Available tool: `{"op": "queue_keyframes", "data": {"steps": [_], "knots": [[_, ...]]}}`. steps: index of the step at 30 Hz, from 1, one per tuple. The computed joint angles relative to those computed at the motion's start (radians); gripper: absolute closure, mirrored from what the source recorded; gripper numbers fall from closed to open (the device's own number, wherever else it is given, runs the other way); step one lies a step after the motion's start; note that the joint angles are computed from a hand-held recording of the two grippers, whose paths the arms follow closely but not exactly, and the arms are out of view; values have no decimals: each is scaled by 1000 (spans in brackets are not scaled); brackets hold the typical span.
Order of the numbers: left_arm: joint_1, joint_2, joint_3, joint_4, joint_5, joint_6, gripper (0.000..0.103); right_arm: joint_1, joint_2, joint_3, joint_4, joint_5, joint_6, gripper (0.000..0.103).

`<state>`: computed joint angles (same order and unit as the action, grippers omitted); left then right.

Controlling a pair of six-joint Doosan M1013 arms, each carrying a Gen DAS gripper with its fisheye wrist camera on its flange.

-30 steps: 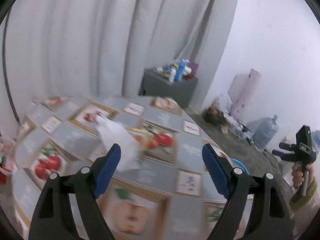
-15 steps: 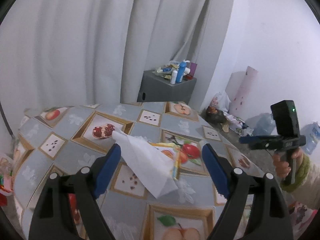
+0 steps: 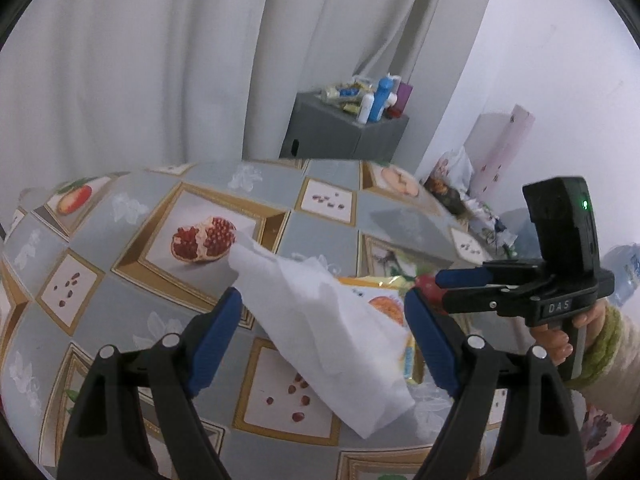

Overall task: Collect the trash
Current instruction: 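Grasp the white tissue with the left gripper while the right gripper grasps the yellow snack bag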

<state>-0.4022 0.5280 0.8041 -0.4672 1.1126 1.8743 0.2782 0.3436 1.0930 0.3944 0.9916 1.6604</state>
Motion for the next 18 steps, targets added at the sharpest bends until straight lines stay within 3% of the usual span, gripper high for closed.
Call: {"op": "queue_keyframes", "data": {"steps": [5, 11, 13, 18], "knots": [[-7, 10, -3, 39, -10, -18, 32, 4, 16, -13, -18, -1, 18, 58], [-12, 41, -45, 75, 39, -51, 38, -2, 25, -26, -11, 0, 40, 70], [-17, 46, -52, 93, 49, -50, 41, 5, 34, -42, -38, 10, 45, 77], [-34, 55, -60, 180, 62, -67, 54, 28, 41, -64, -131, 24, 32, 80]]}}
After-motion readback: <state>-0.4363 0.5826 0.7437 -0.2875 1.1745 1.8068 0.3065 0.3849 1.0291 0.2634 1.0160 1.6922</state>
